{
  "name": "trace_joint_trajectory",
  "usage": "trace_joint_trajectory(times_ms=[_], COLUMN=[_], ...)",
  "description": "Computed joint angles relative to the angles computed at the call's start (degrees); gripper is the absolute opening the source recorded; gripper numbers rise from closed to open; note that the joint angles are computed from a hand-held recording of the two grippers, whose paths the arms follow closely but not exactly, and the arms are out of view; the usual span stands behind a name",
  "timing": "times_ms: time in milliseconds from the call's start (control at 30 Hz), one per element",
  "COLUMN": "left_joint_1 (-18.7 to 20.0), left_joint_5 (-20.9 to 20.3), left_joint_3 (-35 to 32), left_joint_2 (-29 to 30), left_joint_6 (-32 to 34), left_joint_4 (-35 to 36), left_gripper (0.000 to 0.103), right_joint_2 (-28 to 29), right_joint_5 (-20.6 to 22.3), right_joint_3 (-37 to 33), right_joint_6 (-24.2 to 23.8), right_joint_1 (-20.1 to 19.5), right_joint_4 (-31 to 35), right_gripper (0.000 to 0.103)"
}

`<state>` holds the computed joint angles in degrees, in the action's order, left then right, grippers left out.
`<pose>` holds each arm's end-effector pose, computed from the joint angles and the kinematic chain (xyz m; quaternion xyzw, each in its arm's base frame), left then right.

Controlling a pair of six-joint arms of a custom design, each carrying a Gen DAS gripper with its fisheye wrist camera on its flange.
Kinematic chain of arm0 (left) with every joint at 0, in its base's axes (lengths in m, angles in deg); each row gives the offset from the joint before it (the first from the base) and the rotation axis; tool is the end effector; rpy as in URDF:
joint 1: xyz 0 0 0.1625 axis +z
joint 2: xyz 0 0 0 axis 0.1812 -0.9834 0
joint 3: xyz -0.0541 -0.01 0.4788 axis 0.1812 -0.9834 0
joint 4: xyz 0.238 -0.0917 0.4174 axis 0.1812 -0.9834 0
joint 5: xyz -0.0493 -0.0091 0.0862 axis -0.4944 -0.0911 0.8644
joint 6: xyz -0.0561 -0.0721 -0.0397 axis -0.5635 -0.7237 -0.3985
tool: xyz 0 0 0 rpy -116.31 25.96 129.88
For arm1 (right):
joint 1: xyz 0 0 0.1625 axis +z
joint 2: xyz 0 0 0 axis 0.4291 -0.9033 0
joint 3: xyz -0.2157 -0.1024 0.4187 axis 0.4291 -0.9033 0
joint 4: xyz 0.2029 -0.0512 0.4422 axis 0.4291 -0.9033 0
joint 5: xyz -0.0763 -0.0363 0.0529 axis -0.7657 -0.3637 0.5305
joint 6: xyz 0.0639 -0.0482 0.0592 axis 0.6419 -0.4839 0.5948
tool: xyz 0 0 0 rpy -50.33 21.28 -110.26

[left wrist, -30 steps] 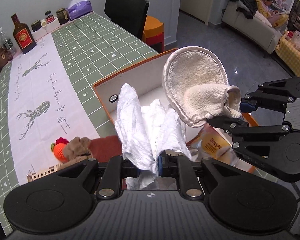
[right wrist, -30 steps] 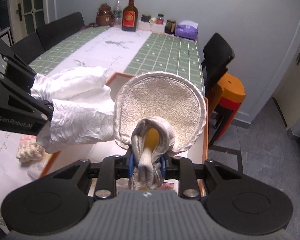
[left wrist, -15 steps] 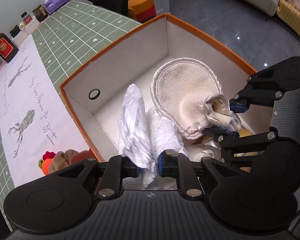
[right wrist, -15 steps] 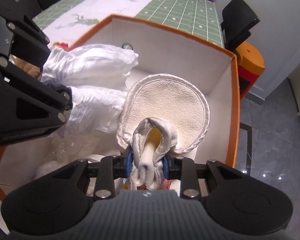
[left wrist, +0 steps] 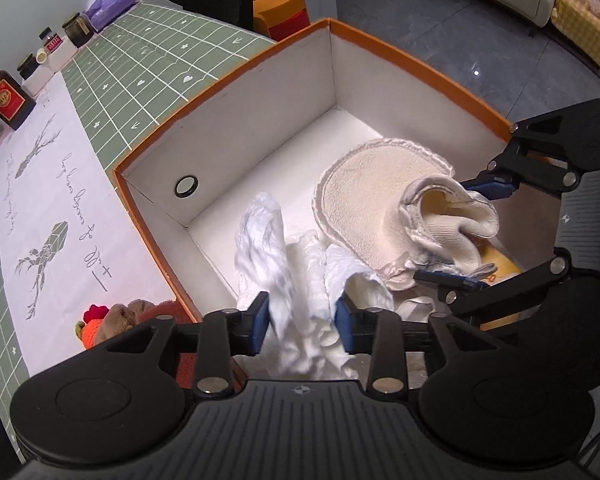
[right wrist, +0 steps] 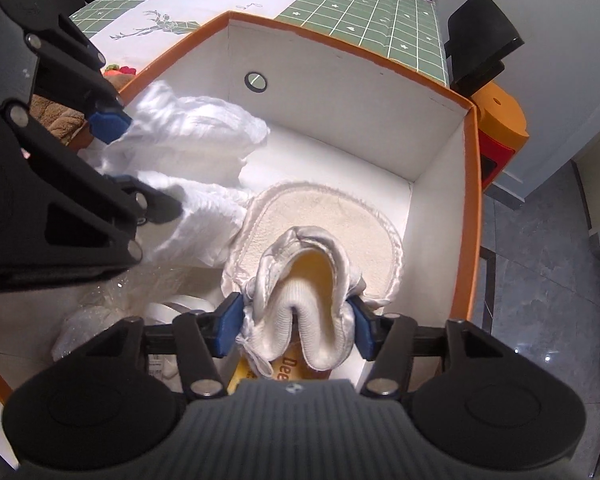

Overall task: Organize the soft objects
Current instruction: 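Open both grippers to drop the mitt and diaper into the box, then grasp the pink-white crocheted pad with the left gripper while the right gripper approaches the red sponge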

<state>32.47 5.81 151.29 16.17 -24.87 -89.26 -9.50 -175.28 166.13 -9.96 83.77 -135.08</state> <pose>-0.2734 -0.5296 0.1467 0.3036 0.8676 -0.0640 0.3885 0.2622 -0.5458 0.2169 0.3733 -0.8563 0.0470 0.3538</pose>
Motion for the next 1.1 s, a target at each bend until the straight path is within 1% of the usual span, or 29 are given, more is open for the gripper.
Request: trace_joint_trajectory(times_ms=[67, 133, 200, 333, 367, 400, 433, 533, 600, 700, 767, 800, 900, 933, 1000, 1100], left_joint_1=[-0.36, -0.69, -0.85, -1.21, -1.38, -1.57, -1.84, -2.66, -3.3, -4.37, -5.75, -6.65, -10.05, -11.06, -12.37, -14.09], left_joint_5=[-0.13, 0.04, -0.37, -1.64, -1.89, -2.2, -2.59, -2.3, -1.54, -1.06, 0.78, 2.39, 9.06, 10.41, 11.58, 12.77], left_joint_3=[0.29, 0.68, 1.08, 2.39, 2.74, 3.16, 3.72, 5.38, 6.94, 9.89, 12.71, 14.31, 18.96, 20.34, 22.74, 26.46], left_joint_2=[-0.81, -1.72, -2.83, -5.77, -6.51, -7.42, -8.57, -11.63, -14.04, -18.28, -21.19, -22.43, -26.12, -27.49, -30.15, -34.68], left_joint_6=[0.25, 0.18, 0.22, 0.68, 0.89, 1.12, 1.28, 1.27, 0.77, 0.04, 0.22, 0.21, -1.19, -1.72, -2.66, -6.46], left_joint_4=[-0.22, -0.51, -1.02, -2.74, -3.13, -3.66, -4.13, -5.27, -6.67, -9.68, -12.62, -14.05, -14.99, -14.9, -15.69, -16.48], left_gripper=[0.052, 0.055, 0.055, 0.055, 0.055, 0.055, 0.055, 0.055, 0.055, 0.055, 0.055, 0.055, 0.055, 0.055, 0.055, 0.055], right_joint_2=[-0.23, -0.57, -0.65, -0.87, -1.02, -1.16, -1.39, -2.07, -2.24, -3.22, -3.81, -3.85, -3.87, -3.75, -3.36, -2.29], right_joint_5=[-0.45, -1.03, -1.75, -3.25, -3.54, -3.68, -3.72, -3.74, -3.96, -1.07, 1.25, 2.39, 5.53, 6.5, 8.3, 10.17], right_joint_3=[-0.02, 0.26, 0.36, 0.31, 0.39, 0.47, 0.65, 1.5, 2.27, 3.74, 5.41, 6.35, 8.93, 9.79, 11.21, 13.61], right_joint_6=[0.2, 0.1, -0.09, 0.8, 0.95, 0.86, 0.54, -0.6, -0.59, 0.88, 1.28, 1.21, 1.2, 1.28, 1.77, 2.11], right_joint_1=[0.27, 0.81, 1.32, 2.57, 3.03, 3.46, 3.94, 5.58, 6.68, 7.91, 8.94, 9.64, 11.41, 11.93, 12.92, 14.39], right_joint_4=[-0.23, -0.75, -1.15, -1.13, -1.31, -1.69, -2.28, -4.79, -7.89, -10.79, -13.63, -15.62, -20.35, -22.01, -24.45, -29.46], right_gripper=[0.062, 0.069, 0.072, 0.073, 0.076, 0.082, 0.085, 0.086, 0.086, 0.086, 0.086, 0.086, 0.086, 0.086, 0.086, 0.086])
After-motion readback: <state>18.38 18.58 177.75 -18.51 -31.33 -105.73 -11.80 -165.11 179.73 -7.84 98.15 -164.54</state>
